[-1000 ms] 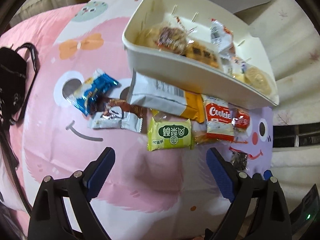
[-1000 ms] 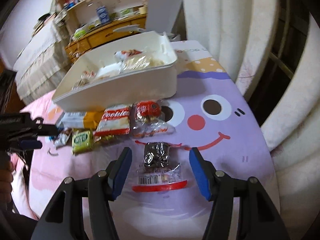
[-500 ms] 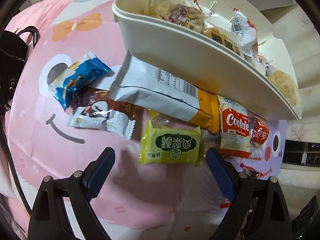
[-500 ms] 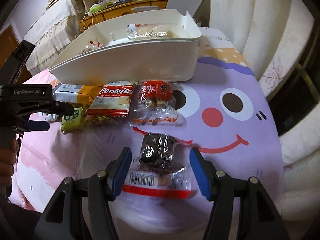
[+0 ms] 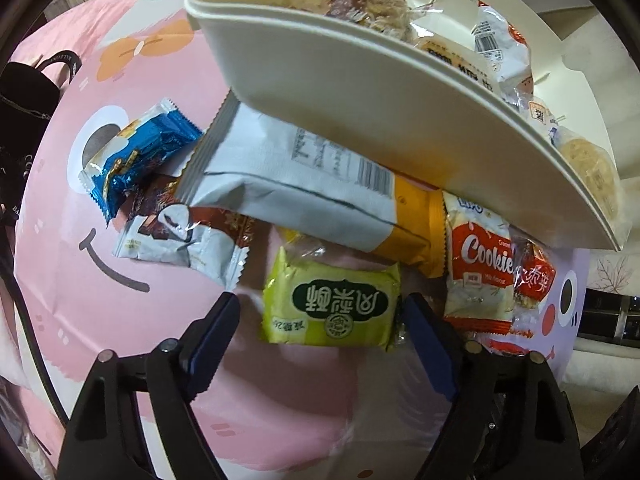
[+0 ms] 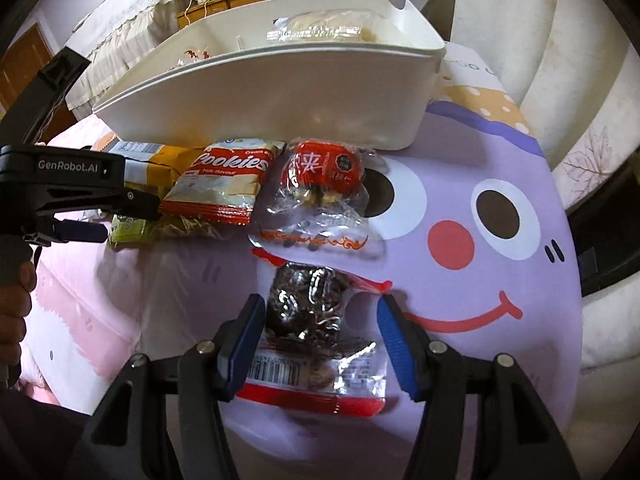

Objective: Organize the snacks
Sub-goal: 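Grasp the yellow-green biscuit pack with the left tool while the right tool grasps the dark brown red-labelled bag, then lift both held packs and carry them over the white box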

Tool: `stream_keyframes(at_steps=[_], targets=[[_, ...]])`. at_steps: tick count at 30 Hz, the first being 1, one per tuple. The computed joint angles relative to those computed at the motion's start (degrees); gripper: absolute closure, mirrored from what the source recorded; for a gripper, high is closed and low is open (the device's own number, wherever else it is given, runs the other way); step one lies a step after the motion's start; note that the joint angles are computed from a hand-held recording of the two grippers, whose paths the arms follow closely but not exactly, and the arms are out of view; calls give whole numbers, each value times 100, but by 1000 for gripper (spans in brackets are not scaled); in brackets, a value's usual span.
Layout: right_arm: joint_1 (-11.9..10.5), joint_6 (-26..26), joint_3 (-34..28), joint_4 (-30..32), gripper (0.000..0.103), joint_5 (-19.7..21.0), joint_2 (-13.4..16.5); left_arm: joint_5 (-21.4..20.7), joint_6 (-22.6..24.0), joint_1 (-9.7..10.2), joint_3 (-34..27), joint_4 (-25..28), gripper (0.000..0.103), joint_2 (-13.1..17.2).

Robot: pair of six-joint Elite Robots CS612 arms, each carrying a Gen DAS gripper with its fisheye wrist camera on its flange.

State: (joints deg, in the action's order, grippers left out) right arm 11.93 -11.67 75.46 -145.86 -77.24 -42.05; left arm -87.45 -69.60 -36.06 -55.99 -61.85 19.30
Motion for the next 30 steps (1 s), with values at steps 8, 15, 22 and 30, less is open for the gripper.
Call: stream_keyframes(at_steps=[8,15,22,30], targets=[[-34,-238,25,-34,49,110,11,227,-15,-67,517,-53,40,-233],[-11,-278,60,50,50,85,-37,356,-142,-111,537,-16,51,-262],[39,-261,-114,368,52,51,5,238,-164,-142,183,254,52,-125],[81,-149,-100,502,54,96,-25,78,-166,-198,-226,753,52,-26]])
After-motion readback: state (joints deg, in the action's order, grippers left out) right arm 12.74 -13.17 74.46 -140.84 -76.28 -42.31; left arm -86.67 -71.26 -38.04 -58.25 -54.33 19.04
